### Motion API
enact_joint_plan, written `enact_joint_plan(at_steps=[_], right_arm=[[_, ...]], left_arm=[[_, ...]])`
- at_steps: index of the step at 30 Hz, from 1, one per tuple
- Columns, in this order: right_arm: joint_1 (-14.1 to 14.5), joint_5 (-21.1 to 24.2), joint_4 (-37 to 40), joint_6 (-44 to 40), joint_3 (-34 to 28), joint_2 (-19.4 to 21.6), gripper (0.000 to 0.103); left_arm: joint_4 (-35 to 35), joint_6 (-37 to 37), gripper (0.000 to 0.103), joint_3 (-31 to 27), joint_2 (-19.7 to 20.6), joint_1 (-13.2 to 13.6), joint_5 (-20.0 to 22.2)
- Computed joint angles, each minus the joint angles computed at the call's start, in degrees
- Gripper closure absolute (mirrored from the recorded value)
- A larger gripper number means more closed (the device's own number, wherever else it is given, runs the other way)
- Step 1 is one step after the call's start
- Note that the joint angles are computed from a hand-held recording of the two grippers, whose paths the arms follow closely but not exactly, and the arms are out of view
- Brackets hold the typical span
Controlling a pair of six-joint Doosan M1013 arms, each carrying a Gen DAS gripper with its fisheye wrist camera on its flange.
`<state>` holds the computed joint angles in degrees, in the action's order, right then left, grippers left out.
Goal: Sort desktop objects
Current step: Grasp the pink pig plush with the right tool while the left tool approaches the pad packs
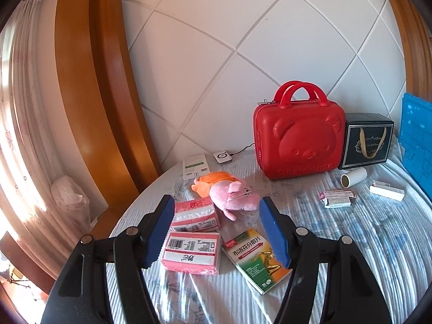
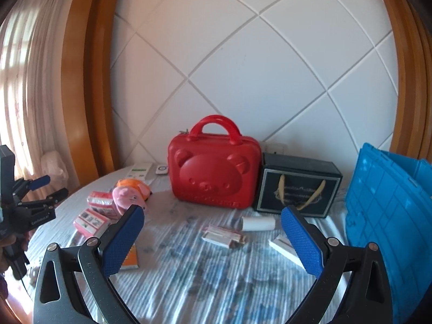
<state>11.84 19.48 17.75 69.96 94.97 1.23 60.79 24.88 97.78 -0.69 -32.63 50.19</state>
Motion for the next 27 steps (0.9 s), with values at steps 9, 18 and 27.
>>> enact_joint_plan(at_steps=[9,18,27], right_arm=[[4.0,4.0,4.9,-2.8,-4.7,5.7,0.000],[6.7,9.3,5.8,-8.3,-10.6,12.3,0.000],[8.0,18.2,9.4,-17.4,-20.1,22.2,0.000]], left_arm=[[-2.6,3.9,0.039,0.7,0.3,5.8,-4.7],[-9.1,8.8,0.039,-0.7,3.6,9.9,-9.8],[-12.8,12.5,0.039,-3.1,7.6,12.0,-11.4]])
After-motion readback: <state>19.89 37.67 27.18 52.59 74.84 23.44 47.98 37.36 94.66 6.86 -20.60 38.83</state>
